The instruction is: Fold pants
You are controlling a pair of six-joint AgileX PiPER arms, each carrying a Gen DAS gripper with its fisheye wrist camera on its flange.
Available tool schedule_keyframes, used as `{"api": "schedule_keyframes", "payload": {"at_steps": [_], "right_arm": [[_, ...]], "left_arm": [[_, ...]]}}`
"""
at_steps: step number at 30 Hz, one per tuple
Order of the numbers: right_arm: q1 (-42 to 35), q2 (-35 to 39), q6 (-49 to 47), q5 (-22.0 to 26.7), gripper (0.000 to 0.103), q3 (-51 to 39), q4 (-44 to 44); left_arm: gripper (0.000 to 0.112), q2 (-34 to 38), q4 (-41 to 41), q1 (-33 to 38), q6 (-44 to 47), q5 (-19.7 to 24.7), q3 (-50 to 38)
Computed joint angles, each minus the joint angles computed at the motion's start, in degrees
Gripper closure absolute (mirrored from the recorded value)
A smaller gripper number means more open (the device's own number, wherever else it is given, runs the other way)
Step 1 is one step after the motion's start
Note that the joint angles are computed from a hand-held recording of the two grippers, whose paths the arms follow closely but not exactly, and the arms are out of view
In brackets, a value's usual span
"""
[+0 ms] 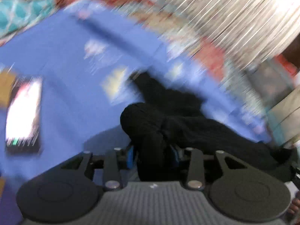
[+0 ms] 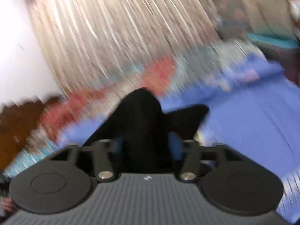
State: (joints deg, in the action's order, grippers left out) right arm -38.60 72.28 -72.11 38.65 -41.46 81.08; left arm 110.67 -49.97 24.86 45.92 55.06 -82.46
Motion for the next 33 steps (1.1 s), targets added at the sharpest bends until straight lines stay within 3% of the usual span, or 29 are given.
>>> {"api": "schedule_keyframes", "payload": {"at_steps": [4, 9, 10, 12, 16, 19, 21, 23, 24, 25, 26, 27, 28, 30, 33], "right_arm": [[2.23, 3.41, 18.41, -12.52, 0.038, 5.30, -17.78], [9.38, 8.52, 46.82, -21.41, 0.038, -3.03, -38.74], [11.04, 10.00, 51.31, -21.75, 0.037, -4.98, -43.07], [14.26, 17.49, 62.21, -22.75, 0.034, -11.53, -54.53], [19.07, 28.84, 81.82, -19.62, 0.033, -22.84, -76.68], [19.92, 31.17, 85.06, -17.78, 0.033, -25.60, -83.39], [17.57, 31.69, 84.48, -17.13, 0.033, -27.30, -81.63], [13.24, 33.90, 81.04, -15.30, 0.033, -29.98, -72.65], [11.16, 35.45, 80.41, -13.74, 0.033, -31.38, -69.52], [9.40, 37.23, 78.33, -11.49, 0.036, -32.86, -65.92], [7.94, 38.59, 74.82, -8.82, 0.055, -33.83, -61.47], [7.26, 39.28, 72.39, -7.67, 0.066, -33.89, -58.53], [6.48, 39.25, 67.66, -6.38, 0.096, -33.99, -54.59], [5.24, 40.56, 63.33, 0.63, 0.096, -38.47, -46.47], [6.05, 39.51, 69.30, 2.87, 0.097, -46.73, -49.15]], "left_arm": [[0.064, 4.29, 6.26, 1.02, -5.83, 0.10, 3.88], [0.047, 3.92, 3.90, 1.99, -6.03, 0.20, 3.73], [0.040, 3.57, 3.80, 1.60, -5.89, -0.70, 3.90], [0.035, 3.65, 5.19, 0.23, -6.91, -3.29, 4.12], [0.040, 4.07, 10.64, -2.98, -13.18, -3.57, 2.71], [0.044, 3.36, 10.72, -2.69, -12.41, -2.77, 3.34], [0.042, 2.99, 10.55, -2.60, -12.23, -2.92, 3.51], [0.040, 3.12, 11.29, -2.54, -12.87, -2.84, 3.00], [0.046, 3.69, 11.86, -3.02, -13.69, -2.79, 2.23], [0.064, 4.11, 12.33, -3.19, -14.13, -2.49, 1.70], [0.074, 4.71, 13.39, -3.80, -15.30, -2.23, 0.70], [0.084, 5.46, 14.44, -4.38, -16.55, -1.35, -0.75], [0.088, 6.13, 14.98, -5.02, -17.94, -0.24, -2.82], [0.089, 7.19, 14.41, -5.61, -19.24, 2.33, -8.64], [0.090, 10.61, 12.07, -6.04, -23.95, 9.14, -24.13]]}}
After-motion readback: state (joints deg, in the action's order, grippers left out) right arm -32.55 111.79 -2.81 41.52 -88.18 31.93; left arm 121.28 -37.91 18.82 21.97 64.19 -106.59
